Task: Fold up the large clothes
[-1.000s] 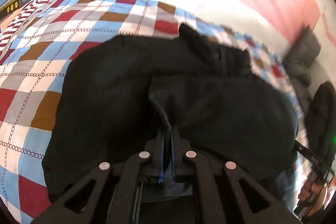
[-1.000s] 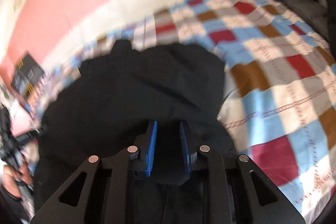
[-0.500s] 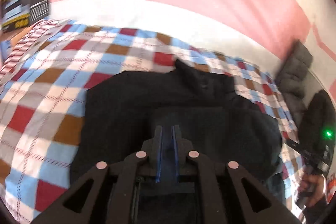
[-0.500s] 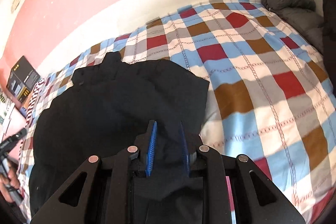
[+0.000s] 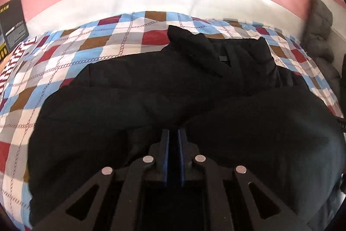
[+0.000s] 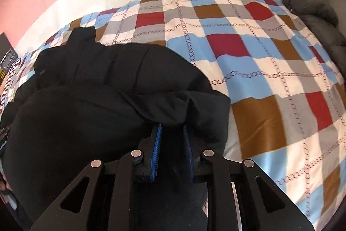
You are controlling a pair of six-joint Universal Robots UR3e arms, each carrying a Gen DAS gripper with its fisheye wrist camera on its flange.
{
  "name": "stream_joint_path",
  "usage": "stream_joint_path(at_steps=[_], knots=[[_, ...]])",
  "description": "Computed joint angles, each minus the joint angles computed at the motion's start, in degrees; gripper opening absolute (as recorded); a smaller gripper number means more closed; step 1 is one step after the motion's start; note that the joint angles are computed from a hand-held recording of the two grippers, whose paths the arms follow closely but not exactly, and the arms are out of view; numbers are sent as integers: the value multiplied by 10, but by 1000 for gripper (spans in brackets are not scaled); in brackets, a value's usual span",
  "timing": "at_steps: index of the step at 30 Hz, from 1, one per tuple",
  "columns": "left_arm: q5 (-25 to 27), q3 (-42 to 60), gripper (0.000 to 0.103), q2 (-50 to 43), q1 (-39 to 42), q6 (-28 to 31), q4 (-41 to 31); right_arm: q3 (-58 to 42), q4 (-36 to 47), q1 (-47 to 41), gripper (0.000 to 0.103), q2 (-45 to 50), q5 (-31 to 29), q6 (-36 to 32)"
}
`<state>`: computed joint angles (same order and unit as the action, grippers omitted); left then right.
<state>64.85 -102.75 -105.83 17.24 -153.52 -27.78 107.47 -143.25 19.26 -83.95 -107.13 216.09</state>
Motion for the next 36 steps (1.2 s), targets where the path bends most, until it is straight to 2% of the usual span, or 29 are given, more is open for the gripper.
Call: stream_joint_path(at_steps=[1,3,5,7,8,9,11,14,15,18,20,22,23,26,28,31,33,36], knots=[[-10,-5,10,22,11,3,-25,-3,8,11,20,-13,-12,8],[-62,-38,10,88,57,29,-75,34,-14,39,20,-72,-17,19],[-128,-93,10,178,124,87,-139,54,-25,74,22,-106,-28,35],[-171,-139,10,253,176,161,-216,66,-26,124,22,-116,-43,58],[-172,-156,10,273,185,189,-240,73,-31,140,22,-110,-38,72],[-160,-178,10,281,183,204,-229,78,-39,146,22,-98,-29,79],[-115,-192,10,244,157,188,-169,80,-43,146,22,-67,-21,82],[-97,-174,10,204,149,152,-138,81,-39,136,22,-64,-9,86],[-95,-164,10,204,151,142,-148,58,-7,146,22,-69,-21,93],[-123,-166,10,239,190,161,-200,56,-4,174,22,-93,-51,100],[-127,-189,10,251,211,180,-191,68,11,188,22,-110,-78,116],[-105,-192,12,219,205,174,-163,104,11,158,22,-118,-42,115],[-103,-184,11,207,207,168,-171,119,5,143,22,-119,-18,110],[-102,-168,11,234,217,157,-214,99,29,154,23,-123,-32,132],[-127,-165,11,283,253,195,-292,78,52,171,23,-135,-40,144],[-160,-168,11,377,329,303,-437,45,96,224,23,-149,-74,167],[-172,-155,11,430,386,392,-556,22,127,263,28,-153,-99,193],[-175,-114,11,495,488,542,-765,-5,160,323,47,-153,-130,243]])
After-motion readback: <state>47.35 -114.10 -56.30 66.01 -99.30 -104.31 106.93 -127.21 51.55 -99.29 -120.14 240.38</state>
